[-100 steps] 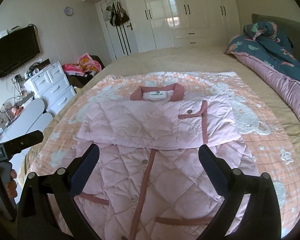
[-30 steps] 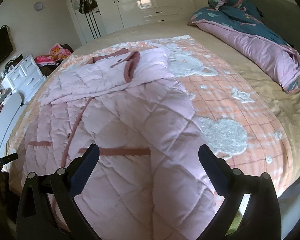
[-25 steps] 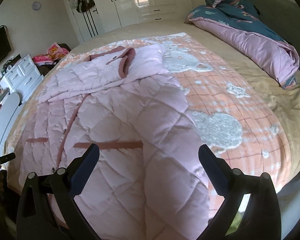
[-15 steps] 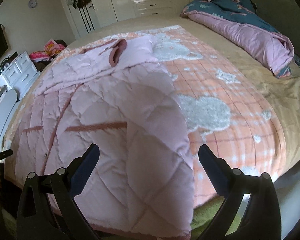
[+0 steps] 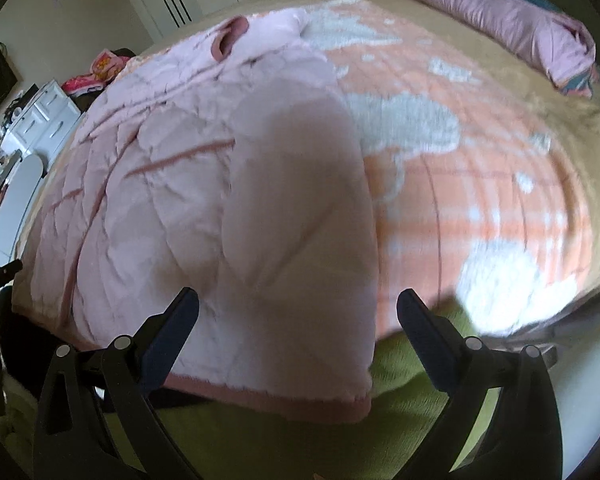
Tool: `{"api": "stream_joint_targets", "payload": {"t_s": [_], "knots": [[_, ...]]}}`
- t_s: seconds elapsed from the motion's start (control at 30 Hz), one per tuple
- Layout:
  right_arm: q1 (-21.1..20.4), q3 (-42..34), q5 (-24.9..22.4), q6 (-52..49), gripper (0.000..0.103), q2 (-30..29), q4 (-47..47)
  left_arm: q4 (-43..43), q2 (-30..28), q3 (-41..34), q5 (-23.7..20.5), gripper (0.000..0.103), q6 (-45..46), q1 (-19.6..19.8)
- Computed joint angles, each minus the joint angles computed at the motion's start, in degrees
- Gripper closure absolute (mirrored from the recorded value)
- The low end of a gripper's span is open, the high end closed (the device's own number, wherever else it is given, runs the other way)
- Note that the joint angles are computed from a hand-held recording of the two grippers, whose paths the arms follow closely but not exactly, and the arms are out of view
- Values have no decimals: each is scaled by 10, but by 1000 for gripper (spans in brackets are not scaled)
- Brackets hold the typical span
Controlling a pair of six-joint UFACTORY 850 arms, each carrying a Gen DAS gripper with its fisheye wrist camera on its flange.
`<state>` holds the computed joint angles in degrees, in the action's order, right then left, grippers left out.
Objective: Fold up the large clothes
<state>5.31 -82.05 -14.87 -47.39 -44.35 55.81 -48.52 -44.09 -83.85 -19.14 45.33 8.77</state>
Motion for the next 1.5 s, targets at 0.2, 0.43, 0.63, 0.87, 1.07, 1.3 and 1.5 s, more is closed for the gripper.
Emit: {"api": "stream_joint_targets", "payload": {"t_s": [0.2,0.43,0.63,0.87,1.07,1.3,1.5], "knots": [[-7,9,-47,-84,5,-6,91,47,-2,-2,-3,9,-43,2],[-2,17,-40,-121,14,-8,126,47,-4,0,-13,9,-47,4],[-13,11,-69,-147,13,-18,159,73,-20,-11,-30,9,-69,-5],[-5,18,-65,-134,24,-11,108,64,-32,-20,-36,9,-59,-5],[2,41,-79,-285,70,23,213,25,-23,-8,-27,11,-14,-5],[-5,40,-126,-431,72,46,347,-53,-4,14,-11,62,75,-3],[-6,5,-142,-431,72,36,361,-188,14,31,-26,90,200,9]]}}
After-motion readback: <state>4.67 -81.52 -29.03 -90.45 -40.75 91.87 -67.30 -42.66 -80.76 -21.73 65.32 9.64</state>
